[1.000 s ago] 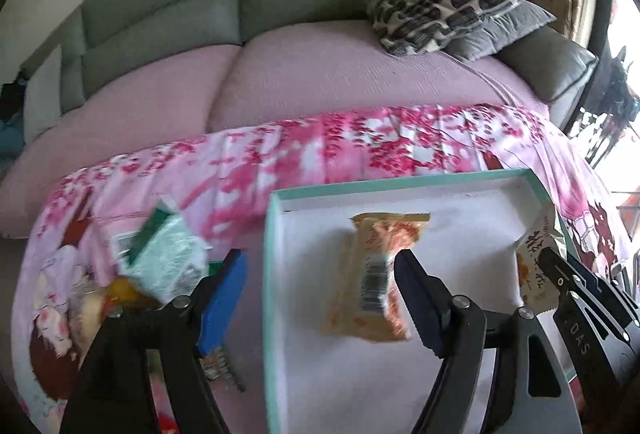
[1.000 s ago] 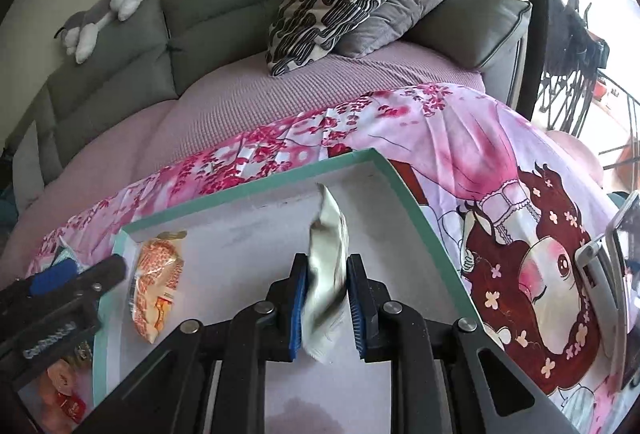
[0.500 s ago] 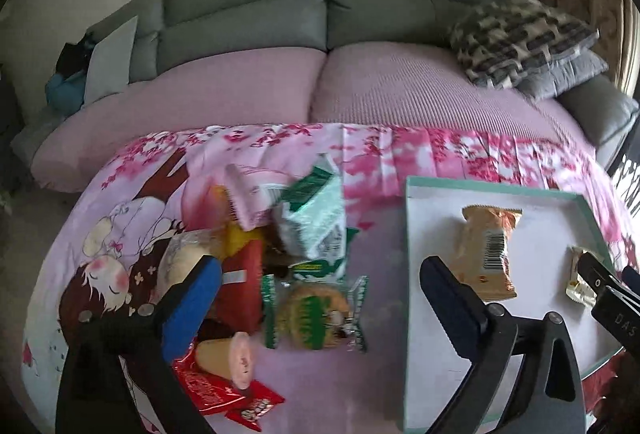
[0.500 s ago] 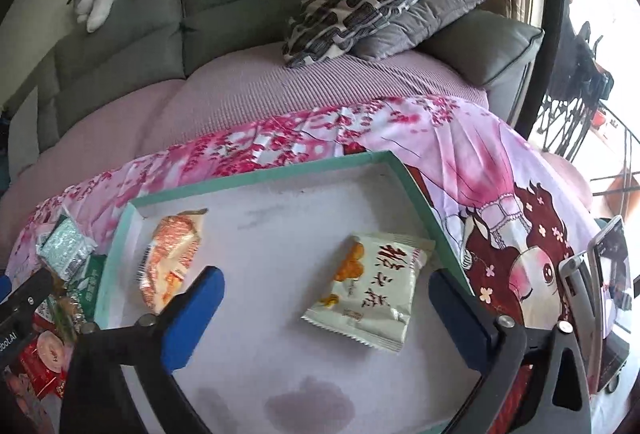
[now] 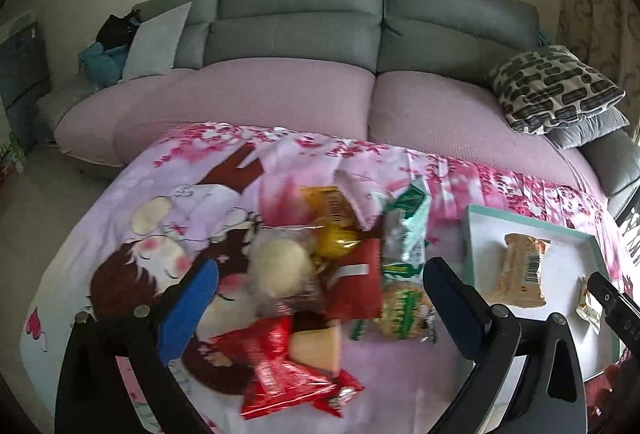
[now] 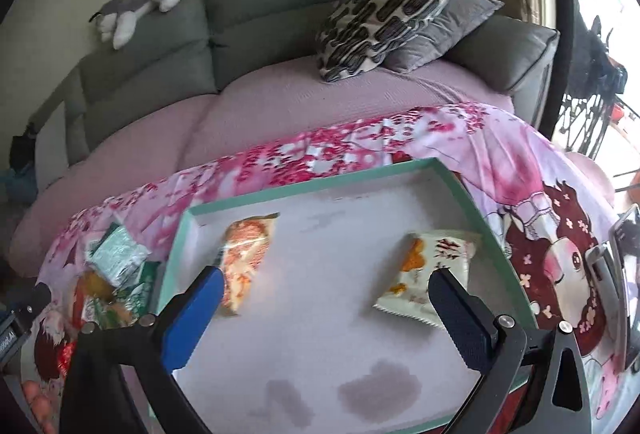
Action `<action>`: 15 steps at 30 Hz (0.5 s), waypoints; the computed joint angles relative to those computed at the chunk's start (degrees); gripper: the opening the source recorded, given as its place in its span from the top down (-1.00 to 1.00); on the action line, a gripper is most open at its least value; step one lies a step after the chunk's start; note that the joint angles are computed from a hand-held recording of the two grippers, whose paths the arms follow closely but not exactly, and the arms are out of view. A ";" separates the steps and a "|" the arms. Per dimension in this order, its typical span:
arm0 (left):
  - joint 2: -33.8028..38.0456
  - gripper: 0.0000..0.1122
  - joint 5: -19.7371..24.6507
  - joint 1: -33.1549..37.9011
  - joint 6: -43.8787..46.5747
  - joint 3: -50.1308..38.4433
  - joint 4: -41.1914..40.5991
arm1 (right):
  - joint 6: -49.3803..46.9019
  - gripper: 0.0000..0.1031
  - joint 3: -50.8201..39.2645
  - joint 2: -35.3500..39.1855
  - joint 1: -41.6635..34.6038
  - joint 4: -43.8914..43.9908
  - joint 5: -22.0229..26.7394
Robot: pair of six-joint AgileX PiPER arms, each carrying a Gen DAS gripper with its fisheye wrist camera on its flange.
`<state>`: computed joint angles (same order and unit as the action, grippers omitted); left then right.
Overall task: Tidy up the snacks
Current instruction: 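Move both tools back toward the snack pile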
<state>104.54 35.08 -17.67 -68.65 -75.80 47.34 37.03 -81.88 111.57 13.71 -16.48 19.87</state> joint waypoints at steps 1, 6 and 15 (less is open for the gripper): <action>-0.66 -0.82 0.19 0.14 -0.18 0.58 0.42 | 1.67 -1.00 -0.07 -0.12 0.55 -1.98 0.41; -3.77 -0.82 1.86 1.69 1.65 2.48 -1.34 | 0.96 -1.00 0.97 -1.68 1.28 -0.65 0.42; -6.96 -0.82 3.04 4.81 2.29 6.53 -4.81 | -1.25 -1.00 2.89 -4.34 3.18 2.73 0.33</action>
